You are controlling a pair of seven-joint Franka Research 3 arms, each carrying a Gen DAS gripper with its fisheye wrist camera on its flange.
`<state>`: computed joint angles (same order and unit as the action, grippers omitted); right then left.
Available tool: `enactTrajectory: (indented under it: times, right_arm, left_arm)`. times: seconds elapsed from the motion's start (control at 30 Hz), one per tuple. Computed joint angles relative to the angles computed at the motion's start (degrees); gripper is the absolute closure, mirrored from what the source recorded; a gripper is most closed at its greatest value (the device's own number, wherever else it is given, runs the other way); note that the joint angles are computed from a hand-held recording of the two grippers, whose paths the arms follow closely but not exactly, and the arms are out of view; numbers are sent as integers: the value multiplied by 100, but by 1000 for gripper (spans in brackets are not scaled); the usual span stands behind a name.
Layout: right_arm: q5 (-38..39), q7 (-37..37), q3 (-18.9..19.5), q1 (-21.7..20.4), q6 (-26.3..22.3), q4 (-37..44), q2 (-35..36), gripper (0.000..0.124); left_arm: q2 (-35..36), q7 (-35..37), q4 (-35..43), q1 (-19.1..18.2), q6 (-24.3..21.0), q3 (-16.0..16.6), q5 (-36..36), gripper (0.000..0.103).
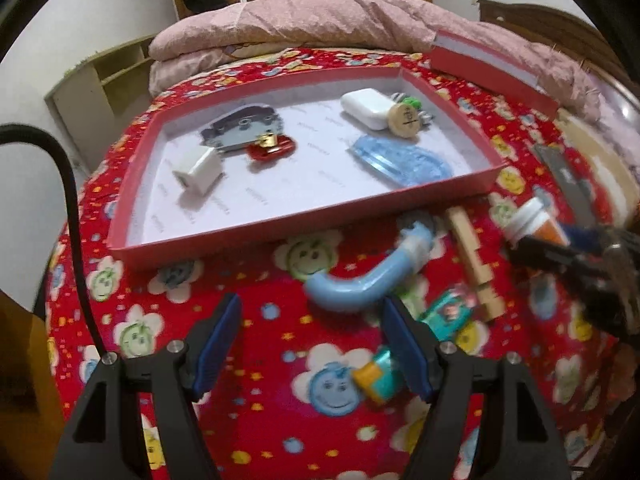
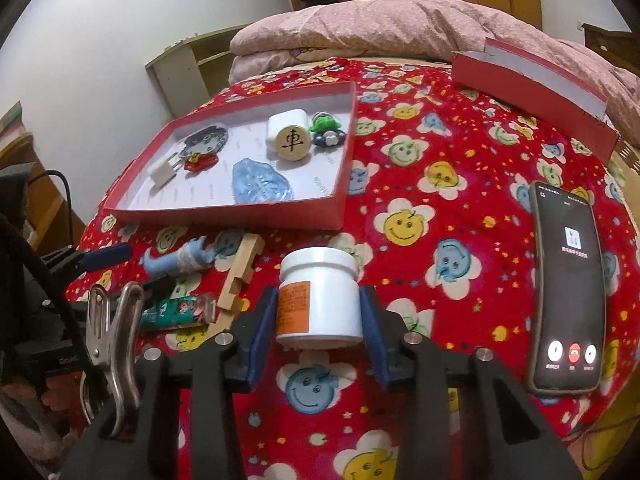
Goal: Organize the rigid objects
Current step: 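Grasp the white jar with the right tool while the left tool reaches the blue toy tube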
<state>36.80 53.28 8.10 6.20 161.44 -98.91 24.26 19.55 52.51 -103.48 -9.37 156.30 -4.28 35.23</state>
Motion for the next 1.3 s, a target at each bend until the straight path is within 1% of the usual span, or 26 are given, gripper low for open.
enactTrajectory:
  times: [0.1,0.23,0.33,0.43,0.53,0.63,0.73,0.83,0.9,0.93,1.07,1.1,1.13,1.17,1.23,1.3]
  right_arm:
    - [108,-110,70,-42,-3,-94,-66,82]
    - [420,-376,195,-121,-28,-313,-219,82]
    - [629,-555,216,-108,-8,-479,-328,82]
    - [819,-743,216,-80,83,-610,-403,82]
    - [1038,-903,230,-85,148,-678,-441,82]
    - [1178,-1029,212,-63,227,-779,-507,82]
    - [1238,-1123,184,-40,294,-863,-560,82]
    - [1402,-1266,204,-93,188,-826,-531,82]
    - [1405,-1233,160,-78,89,-790,-481,82]
    - [1531,-1367,208,-112,139,-798,-479,82]
    - [1684,-1462,204,-113,98,-785,-479,82]
    - [1712,-1478,198,-110,88,-781,-478,82]
    - [1730,-1490,192,-99,92,-788,-485,82]
    - [1720,-1481,174,-84,88,-777,-478,82]
    - [1727,-1487,161,-71,89,-775,-478,82]
    - [1750,-1504,158,-70,87,-776,-478,82]
  left_arm:
    - [-45,-297,-55,-59,-33,146,232,27]
    - [-59,-586,-76,16,-84,181,294,27]
    - [-102,-448,-158,175,36,46,30,27]
    - [-150,35,-309,415,330,-265,-668,27]
    - [-91,388,-298,468,523,-446,-1204,25]
    - [16,149,-165,195,620,-247,-1082,21]
    - [146,155,-33,161,677,-294,-1249,19]
    - [218,-273,55,-73,746,-54,-1033,18]
    - [252,-451,84,-123,792,11,-950,18]
    - [260,-526,89,-154,804,49,-879,18]
    - [289,-784,157,-321,689,199,-452,19]
    - [299,-784,171,-310,684,177,-413,22]
    - [298,-793,171,-309,681,165,-369,29]
    - [295,-828,177,-334,650,182,-294,32]
    - [281,-870,169,-344,628,187,-182,44]
    - [251,-820,121,-280,660,128,-183,47]
